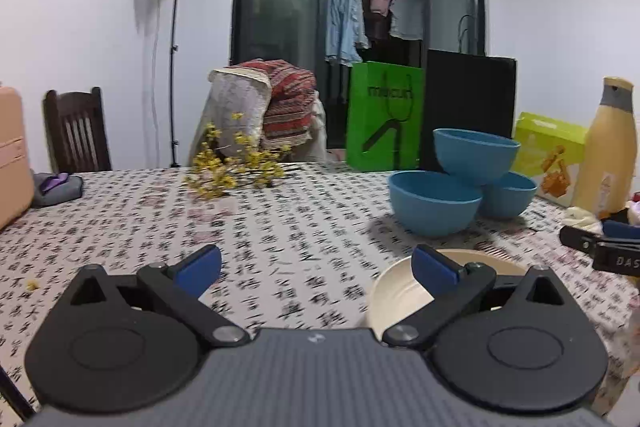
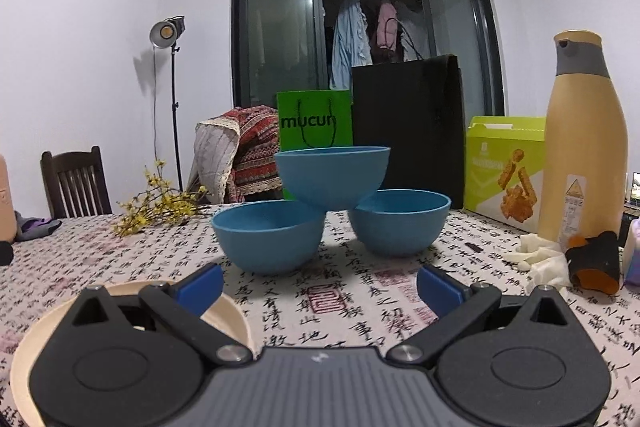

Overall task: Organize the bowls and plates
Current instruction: 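Pull both open grippers back from the placed cream plate, then move both open grippers toward the stacked blue bowls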

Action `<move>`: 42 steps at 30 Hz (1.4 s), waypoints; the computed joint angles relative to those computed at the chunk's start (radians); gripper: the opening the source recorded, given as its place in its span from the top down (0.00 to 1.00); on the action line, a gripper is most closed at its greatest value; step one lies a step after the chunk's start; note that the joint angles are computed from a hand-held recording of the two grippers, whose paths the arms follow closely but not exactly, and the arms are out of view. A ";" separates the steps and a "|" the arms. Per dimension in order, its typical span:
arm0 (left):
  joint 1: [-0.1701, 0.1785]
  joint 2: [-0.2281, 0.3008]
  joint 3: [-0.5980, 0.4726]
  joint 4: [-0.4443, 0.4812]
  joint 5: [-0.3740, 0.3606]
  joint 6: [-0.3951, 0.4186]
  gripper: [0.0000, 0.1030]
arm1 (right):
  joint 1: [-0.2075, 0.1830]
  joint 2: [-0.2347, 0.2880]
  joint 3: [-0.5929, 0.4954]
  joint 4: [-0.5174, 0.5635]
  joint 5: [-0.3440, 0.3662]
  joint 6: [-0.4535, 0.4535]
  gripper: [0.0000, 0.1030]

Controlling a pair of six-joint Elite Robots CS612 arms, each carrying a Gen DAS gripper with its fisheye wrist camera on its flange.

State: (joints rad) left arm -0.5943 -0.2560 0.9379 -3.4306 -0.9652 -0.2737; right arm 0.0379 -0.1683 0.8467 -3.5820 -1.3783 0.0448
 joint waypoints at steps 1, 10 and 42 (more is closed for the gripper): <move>0.001 0.000 -0.008 0.002 -0.013 0.001 0.00 | -0.003 -0.004 0.001 0.009 0.005 0.005 0.00; 0.012 0.009 -0.093 0.047 -0.092 0.019 0.00 | -0.015 -0.023 -0.039 0.062 0.000 0.044 0.00; 0.051 0.183 -0.667 0.526 -0.267 -0.117 0.00 | -0.027 0.037 -0.411 0.476 0.010 0.142 0.00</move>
